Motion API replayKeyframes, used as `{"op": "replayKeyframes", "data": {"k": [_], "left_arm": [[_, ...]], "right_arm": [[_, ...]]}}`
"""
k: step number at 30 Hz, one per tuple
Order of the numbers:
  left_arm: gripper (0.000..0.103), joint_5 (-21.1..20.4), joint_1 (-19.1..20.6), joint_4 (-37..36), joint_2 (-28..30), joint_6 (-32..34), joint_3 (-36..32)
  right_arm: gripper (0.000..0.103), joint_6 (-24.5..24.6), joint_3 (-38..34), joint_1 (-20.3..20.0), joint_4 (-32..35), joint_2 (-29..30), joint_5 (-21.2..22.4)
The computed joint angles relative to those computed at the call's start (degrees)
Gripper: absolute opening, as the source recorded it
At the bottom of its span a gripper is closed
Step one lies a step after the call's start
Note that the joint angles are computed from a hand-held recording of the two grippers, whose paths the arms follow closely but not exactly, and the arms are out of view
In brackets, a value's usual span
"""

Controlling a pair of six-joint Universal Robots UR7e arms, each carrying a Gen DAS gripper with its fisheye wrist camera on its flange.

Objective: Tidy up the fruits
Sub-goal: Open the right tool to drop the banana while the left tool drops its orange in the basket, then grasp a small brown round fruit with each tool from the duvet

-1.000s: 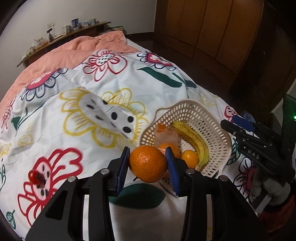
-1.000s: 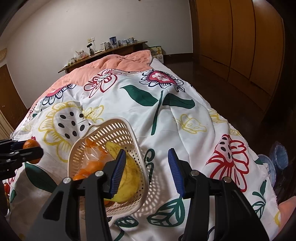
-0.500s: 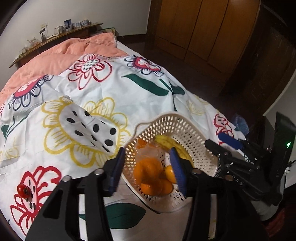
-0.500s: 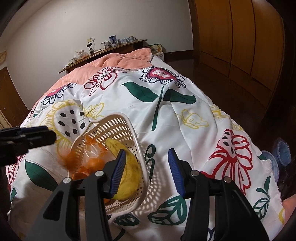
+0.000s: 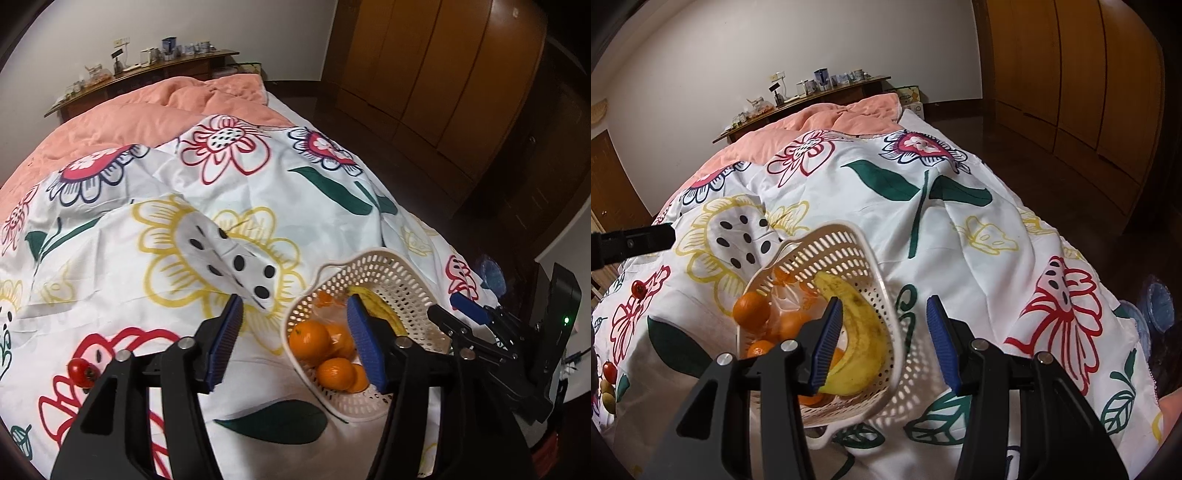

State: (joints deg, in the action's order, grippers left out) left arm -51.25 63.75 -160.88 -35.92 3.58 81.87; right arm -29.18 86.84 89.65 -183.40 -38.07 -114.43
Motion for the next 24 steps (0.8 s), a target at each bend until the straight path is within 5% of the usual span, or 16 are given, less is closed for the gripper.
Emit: {"op": "replayKeyframes", "data": {"k": [24], "left_arm": [[0.068,7.32,2.33,-7.88,-10.97,-1.51,9.17]], "right_arm": [[0.054,2.33,0.14,1.57,-2.19,-0.04,0.08]]}}
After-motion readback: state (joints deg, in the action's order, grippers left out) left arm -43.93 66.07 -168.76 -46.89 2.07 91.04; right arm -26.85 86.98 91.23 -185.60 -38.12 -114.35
